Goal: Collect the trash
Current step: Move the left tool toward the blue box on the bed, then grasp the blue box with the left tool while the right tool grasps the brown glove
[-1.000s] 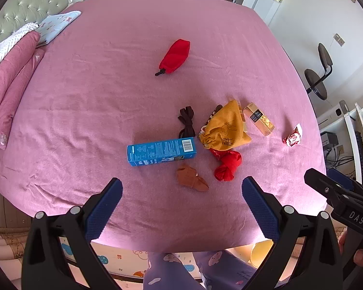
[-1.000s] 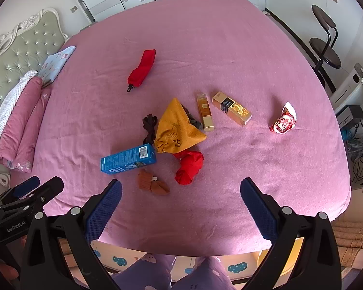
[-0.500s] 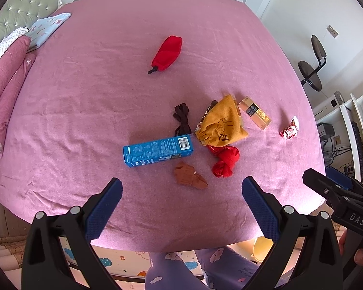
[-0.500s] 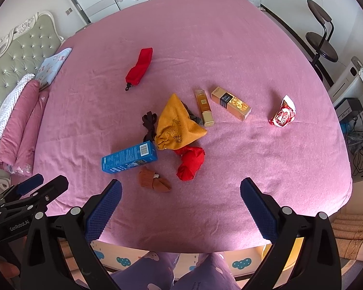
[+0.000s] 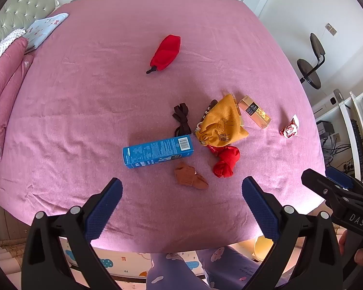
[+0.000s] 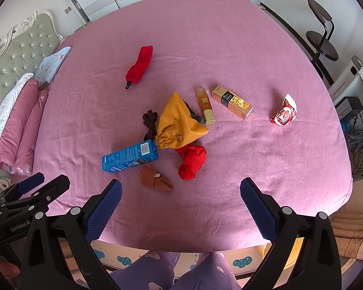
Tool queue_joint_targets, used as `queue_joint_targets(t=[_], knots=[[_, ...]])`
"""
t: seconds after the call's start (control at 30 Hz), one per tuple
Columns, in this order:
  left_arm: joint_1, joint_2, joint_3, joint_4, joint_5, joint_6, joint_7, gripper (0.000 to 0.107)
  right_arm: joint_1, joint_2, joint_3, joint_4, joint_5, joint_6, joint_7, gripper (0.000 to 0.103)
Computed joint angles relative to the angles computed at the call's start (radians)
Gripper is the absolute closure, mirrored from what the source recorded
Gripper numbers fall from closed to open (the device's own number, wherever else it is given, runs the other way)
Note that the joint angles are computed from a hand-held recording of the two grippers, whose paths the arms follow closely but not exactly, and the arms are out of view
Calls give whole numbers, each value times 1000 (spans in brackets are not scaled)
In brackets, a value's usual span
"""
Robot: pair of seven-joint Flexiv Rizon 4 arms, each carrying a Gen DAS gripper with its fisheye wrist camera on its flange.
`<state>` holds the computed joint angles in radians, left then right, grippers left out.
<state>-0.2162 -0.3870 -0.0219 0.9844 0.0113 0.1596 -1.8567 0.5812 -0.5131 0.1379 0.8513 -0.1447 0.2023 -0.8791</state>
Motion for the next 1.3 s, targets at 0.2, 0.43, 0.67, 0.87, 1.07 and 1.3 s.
queue_joint_targets(t=[0.2,0.43,0.67,0.87,1.07,1.3], knots=[[1,-14,-2,-23,-2,-24,3,8,1,-14,-1,-23,3,-11,-1,9],[6,-52,-1,-84,-9,-85,29,8,5,-35,-6,-49,9,-26,9,9],[18,-82,-1,-119,-20,-110,80,8,9,-50,-11,-60,10,-39,32,9],[38,-117,-3,-145,-46,-136,137,8,11,-61,-15,-48,12,-25,68,9],[51,-166,-1,-172,-37,-163,259,8,14,-85,-11,-35,15,7,93,9],[73,-255,-17,-220,-69,-195,442,8,13,-129,-10,-35,42,23,166,9]])
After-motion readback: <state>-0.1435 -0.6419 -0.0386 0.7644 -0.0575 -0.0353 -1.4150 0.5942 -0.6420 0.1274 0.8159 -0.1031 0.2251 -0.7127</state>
